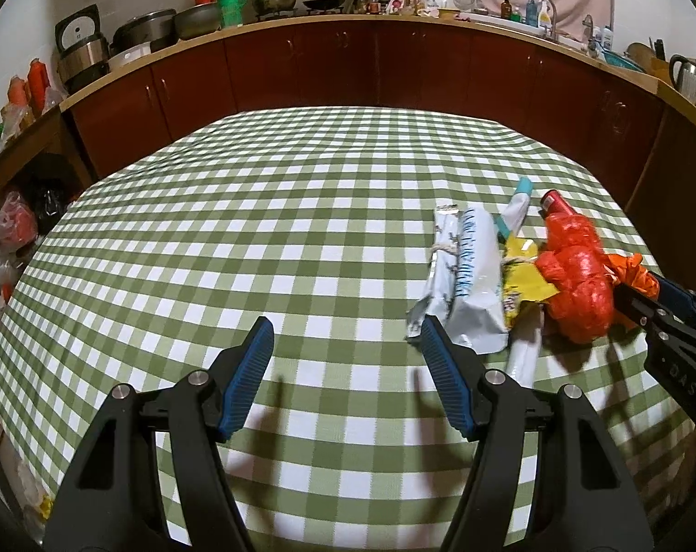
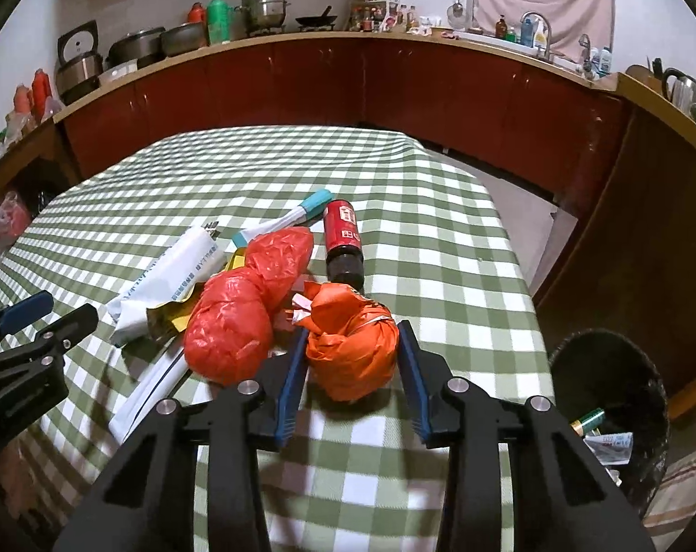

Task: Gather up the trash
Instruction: 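Grasp the orange bag with the right tool while the left tool grasps a red bag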

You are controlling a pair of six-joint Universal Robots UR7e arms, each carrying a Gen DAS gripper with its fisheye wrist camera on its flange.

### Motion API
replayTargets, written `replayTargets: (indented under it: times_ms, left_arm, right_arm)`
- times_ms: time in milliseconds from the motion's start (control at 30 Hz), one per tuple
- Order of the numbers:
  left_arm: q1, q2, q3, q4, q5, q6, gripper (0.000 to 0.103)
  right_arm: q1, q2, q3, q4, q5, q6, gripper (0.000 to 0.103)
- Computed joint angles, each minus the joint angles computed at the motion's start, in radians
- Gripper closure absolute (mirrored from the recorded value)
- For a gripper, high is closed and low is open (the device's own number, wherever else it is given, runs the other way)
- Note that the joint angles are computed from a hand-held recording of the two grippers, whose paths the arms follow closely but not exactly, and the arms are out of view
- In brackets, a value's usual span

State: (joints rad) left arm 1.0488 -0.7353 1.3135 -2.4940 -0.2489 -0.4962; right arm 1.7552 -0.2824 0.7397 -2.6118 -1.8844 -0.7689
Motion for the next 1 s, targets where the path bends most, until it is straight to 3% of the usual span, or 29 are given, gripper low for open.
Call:
replayTargets:
  times_ms: [233, 500, 667, 1000]
  left_arm:
    - [-0.023, 0.034, -0.028, -0.034, 0.001, 0.053, 0.038]
    - [-0.057, 0.128, -0.116, -0.081, -0.024, 0.151, 0.038]
    - [-0.065, 0.215, -0.215, -0.091, -0.036, 0.224, 0.038]
    - [-0.045, 0.369, -0.471, 0.005, -0.012, 0.253, 0.038]
  right_arm:
    - [-0.018, -0.071, 0.111, -0.12, 0.019, -0.02, 0.064]
    - [-0.053, -0.121, 0.145, -0.154, 0.043, 0.011, 0.064]
    - [-0.079, -0.145, 0.155, -0.165, 0.055, 0.03, 0.064]
    - [-0.112, -0.169, 0.165, -0.155, 0.072, 0.062, 0.064]
